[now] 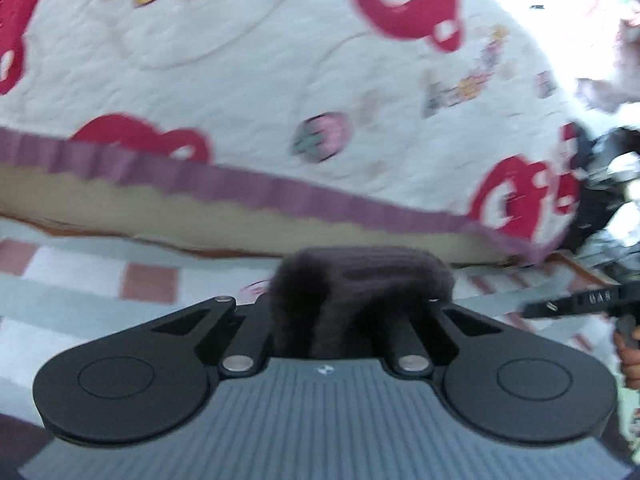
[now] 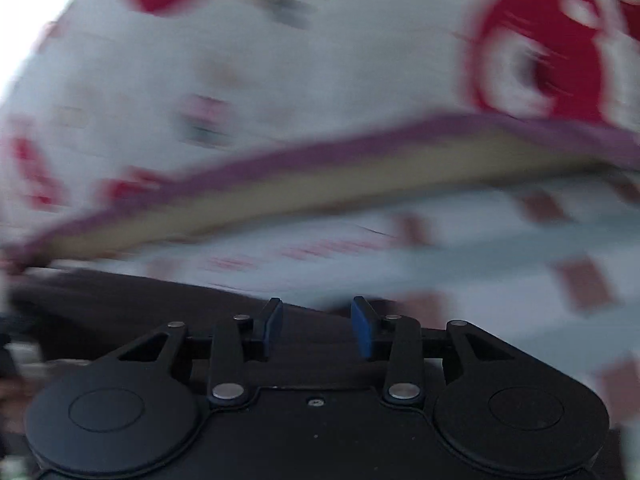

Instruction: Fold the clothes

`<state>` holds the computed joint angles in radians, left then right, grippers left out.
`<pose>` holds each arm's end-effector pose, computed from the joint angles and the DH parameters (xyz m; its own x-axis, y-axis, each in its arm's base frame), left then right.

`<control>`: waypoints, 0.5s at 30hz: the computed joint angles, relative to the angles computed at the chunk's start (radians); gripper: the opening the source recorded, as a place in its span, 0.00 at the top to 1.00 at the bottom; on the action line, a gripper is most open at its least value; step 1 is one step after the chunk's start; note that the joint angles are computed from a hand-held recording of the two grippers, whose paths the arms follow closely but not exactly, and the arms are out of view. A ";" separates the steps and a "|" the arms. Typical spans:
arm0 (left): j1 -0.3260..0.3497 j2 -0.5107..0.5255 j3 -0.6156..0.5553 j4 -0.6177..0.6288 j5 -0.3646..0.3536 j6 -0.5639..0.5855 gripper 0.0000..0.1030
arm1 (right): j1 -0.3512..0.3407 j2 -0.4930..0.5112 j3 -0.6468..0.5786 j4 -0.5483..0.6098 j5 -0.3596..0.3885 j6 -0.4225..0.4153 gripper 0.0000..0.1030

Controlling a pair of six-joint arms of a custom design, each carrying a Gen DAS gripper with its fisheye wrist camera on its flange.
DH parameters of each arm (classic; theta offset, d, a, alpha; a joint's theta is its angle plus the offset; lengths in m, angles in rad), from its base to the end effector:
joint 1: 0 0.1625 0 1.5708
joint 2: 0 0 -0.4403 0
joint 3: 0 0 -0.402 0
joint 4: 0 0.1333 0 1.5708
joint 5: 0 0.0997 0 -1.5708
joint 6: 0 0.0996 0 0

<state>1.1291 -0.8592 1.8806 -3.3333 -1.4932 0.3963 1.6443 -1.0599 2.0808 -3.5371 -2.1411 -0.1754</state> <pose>-0.1453 -0.6371 0.1472 -0.7304 0.6070 -0.3133 0.6475 0.4690 -0.6007 0.1198 -0.5444 0.2356 -0.8507 0.2671 0.4527 -0.1944 0.6403 -0.7431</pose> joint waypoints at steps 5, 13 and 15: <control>0.046 0.020 -0.080 0.022 -0.002 -0.025 0.94 | -0.042 -0.035 0.020 0.097 -0.086 0.002 0.56; 0.052 -0.019 -0.062 0.045 -0.031 -0.063 0.94 | -0.056 0.010 0.066 0.000 -0.108 -0.131 0.50; 0.044 -0.032 -0.051 0.051 -0.033 -0.061 0.94 | -0.058 0.050 0.056 -0.093 -0.147 -0.142 0.49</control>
<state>1.1729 -0.8907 1.8296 -3.2823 -1.5260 0.3351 1.5861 -1.0102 2.1368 -3.6299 -2.2885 -0.3176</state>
